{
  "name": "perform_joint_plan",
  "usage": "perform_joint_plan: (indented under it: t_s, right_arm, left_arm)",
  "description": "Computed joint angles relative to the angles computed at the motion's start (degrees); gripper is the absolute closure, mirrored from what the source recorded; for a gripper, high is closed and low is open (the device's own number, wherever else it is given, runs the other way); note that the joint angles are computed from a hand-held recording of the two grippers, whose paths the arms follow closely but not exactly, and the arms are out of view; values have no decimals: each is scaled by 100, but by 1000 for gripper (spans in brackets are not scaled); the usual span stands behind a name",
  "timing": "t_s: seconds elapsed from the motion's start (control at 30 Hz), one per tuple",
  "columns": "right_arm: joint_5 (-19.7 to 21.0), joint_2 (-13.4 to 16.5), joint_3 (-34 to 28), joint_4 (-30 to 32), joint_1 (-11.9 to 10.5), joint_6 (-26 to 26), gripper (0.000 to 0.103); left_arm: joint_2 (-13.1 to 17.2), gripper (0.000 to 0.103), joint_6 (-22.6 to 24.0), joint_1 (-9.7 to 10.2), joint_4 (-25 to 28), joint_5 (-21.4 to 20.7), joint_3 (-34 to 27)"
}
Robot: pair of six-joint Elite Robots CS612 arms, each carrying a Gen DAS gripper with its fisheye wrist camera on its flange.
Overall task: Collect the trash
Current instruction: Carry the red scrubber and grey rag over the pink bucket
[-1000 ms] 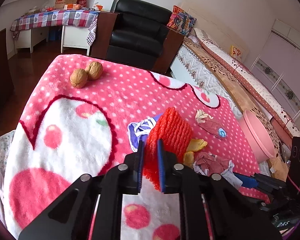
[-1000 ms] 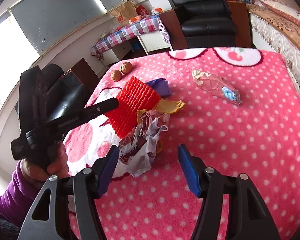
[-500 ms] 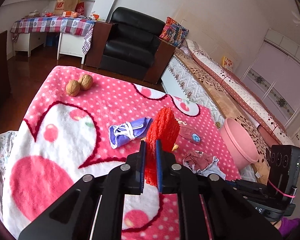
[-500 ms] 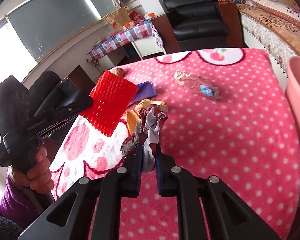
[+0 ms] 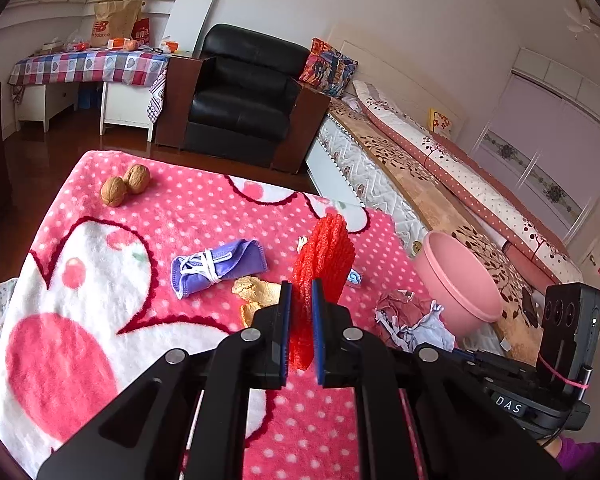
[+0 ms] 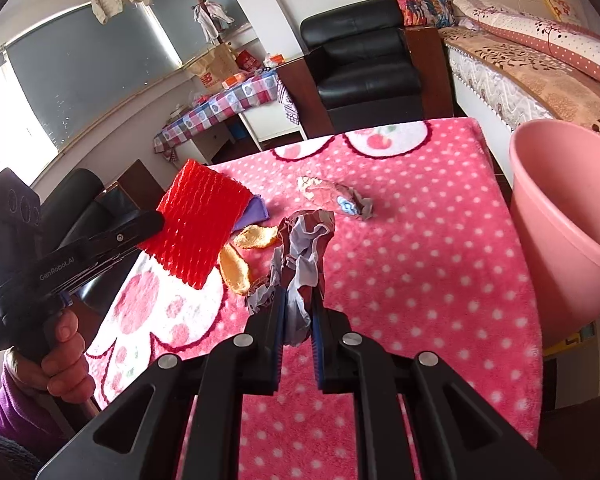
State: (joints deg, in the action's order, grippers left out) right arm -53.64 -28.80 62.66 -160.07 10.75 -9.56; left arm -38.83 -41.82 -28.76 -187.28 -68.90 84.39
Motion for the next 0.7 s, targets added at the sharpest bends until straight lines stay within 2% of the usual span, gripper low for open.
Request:
perform_joint_plan:
  t_s: [0.23,0.7]
  right_arm:
    - [-9,-5,32,-204,-34,72,92]
    - [54,29,55,-445,-146,396,92]
  left_arm:
    - [50,94,93,-41,108,11,-153]
    - [270,94,391,-87,372,-324,-649]
